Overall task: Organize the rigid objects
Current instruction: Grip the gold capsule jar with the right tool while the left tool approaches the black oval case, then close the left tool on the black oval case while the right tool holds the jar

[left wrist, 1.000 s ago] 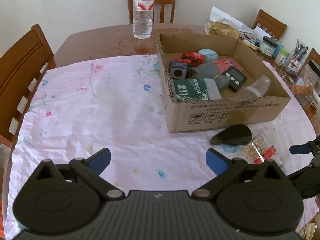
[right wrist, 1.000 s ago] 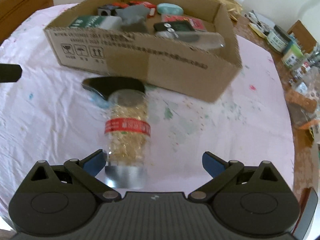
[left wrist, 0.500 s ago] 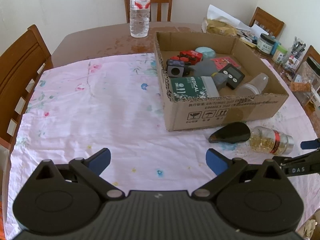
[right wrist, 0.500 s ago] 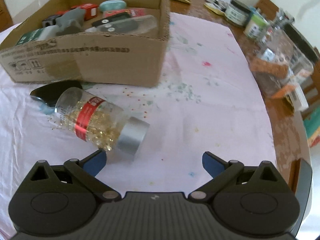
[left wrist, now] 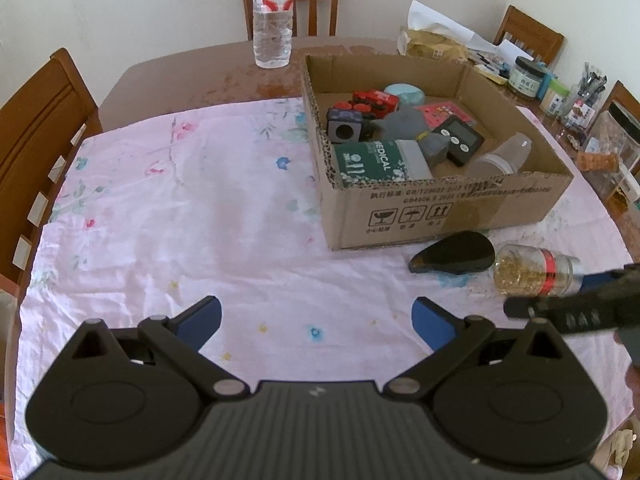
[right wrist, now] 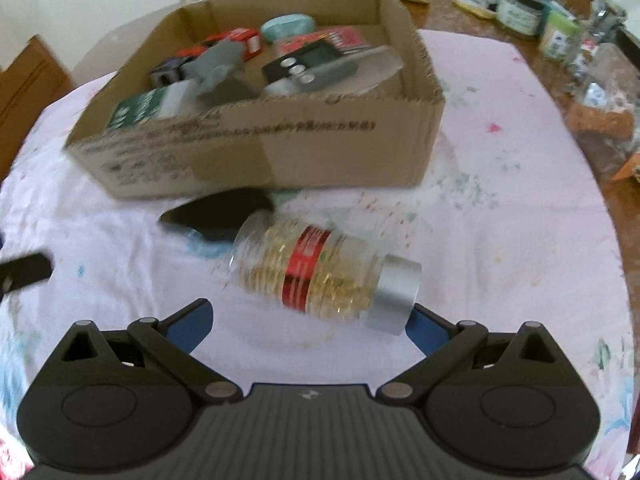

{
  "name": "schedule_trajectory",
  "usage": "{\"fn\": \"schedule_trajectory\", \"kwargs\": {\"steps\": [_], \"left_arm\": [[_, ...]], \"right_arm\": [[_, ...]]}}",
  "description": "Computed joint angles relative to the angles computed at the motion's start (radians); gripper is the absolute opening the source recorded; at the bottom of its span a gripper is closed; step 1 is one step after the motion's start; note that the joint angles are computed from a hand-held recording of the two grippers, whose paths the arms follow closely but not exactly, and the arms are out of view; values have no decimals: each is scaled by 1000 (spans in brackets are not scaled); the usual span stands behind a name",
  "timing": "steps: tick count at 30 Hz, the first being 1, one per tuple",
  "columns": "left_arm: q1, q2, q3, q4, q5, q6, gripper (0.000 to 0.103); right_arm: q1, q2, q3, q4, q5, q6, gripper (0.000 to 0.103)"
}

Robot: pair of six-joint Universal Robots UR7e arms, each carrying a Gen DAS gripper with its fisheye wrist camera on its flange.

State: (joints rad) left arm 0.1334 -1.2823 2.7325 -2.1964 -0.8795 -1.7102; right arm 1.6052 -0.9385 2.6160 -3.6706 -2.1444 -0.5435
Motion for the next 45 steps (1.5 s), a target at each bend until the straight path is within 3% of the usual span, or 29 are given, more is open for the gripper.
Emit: {"fn": "schedule_trajectory", "kwargs": {"steps": [5, 16, 22, 26, 36, 39, 45], "left_arm": [[3, 12, -6, -8, 1, 11, 101], [60, 114, -46, -111, 18, 81, 101], [122, 206, -98, -199, 37, 153, 101], [169, 266, -134, -265, 48, 208, 101], [287, 458, -206, -558, 74, 362, 101], [298, 513, -225, -602, 111, 349, 101], [288, 603, -274, -540, 187, 268, 101]], "right_arm": [[21, 76, -49, -93, -54, 21, 103], [-47, 84, -51, -272, -82, -194, 103], [-119, 31, -24, -227, -15, -274, 103], [-167, -39, -7, -118, 50, -305, 103], [-235, -110, 18, -64, 155, -482, 103], [-245, -120, 26, -60, 173, -509, 103], [-253, -134, 23, -36, 184, -532, 103]]}}
